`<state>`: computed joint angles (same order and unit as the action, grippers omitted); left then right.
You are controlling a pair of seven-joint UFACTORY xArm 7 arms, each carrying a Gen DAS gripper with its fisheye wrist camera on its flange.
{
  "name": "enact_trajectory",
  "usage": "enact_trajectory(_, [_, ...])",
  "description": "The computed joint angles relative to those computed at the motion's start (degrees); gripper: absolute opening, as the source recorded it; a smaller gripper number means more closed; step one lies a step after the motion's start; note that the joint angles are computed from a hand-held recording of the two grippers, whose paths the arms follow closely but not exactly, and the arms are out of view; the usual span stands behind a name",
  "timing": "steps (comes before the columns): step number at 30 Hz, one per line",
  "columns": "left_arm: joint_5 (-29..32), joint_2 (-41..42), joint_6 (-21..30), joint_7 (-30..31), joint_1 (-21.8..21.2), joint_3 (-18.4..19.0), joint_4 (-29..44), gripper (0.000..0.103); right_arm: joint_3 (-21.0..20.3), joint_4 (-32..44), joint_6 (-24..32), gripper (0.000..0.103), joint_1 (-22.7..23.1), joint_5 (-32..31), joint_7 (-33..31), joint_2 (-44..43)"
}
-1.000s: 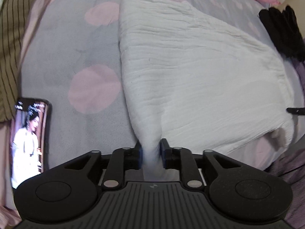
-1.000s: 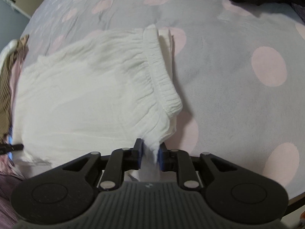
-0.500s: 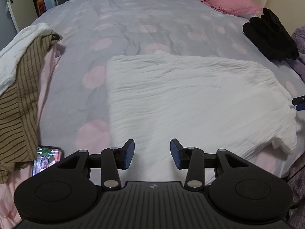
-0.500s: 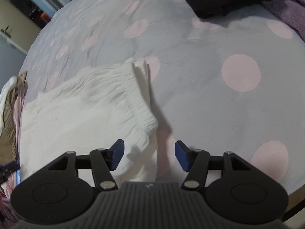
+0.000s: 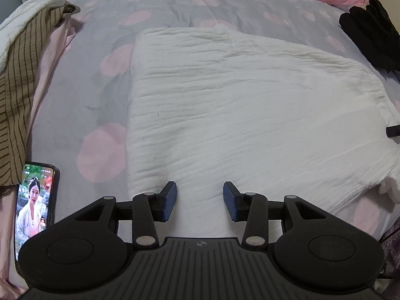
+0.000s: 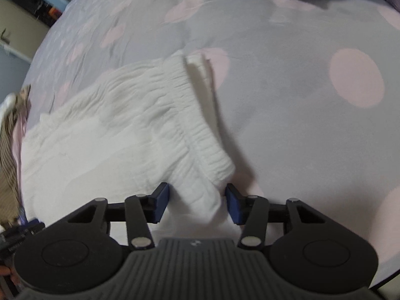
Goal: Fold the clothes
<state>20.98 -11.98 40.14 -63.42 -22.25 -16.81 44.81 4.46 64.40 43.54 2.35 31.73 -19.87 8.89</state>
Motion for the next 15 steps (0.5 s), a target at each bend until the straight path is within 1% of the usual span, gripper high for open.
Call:
enact_trajectory(1, [-0.2, -0.3, -0.1, 0.1, -0.1, 0.1, -0.2, 0.039, 0.2, 0.3, 0.3, 0.03, 0.1, 0.1, -0.1, 0.1])
enact_trajectory(2, [-0.2, -0.6, -0.2, 0.0, -0.1, 0.0, -0.4, 0.039, 0.4, 0.6, 0.7, 0.026, 0.2, 0.7, -0.2, 0.1])
enact_trajectory(5, [-0.6, -1.7, -0.3, -0.5, 0.0, -0.1, -0.9, 0.039, 0.6, 0.5, -0.3, 0.025, 1.2, -0.5, 0.9, -1.0])
enact_trajectory(8, [-0.9, -2.6, -0.2, -0.6, 0.4, -0.2, -1.0, 0.039, 0.7, 0.7, -0.4, 0.025, 1.7, 0.6, 2.5, -2.7])
enact_trajectory(13, [-1.8, -4.1, 0.3, -0.3, 1.0, 0.0, -0.6, 0.039, 0.6, 3.6, 3.6, 0.025, 2.8, 3.1, 6.6, -4.9])
enact_trajectory(15, [-3.1, -4.5, 0.9, 0.9, 1.2, 0.5, -0.2, 0.039, 0.7, 4.9, 5.0, 0.025, 3.4, 4.3, 6.8, -5.6])
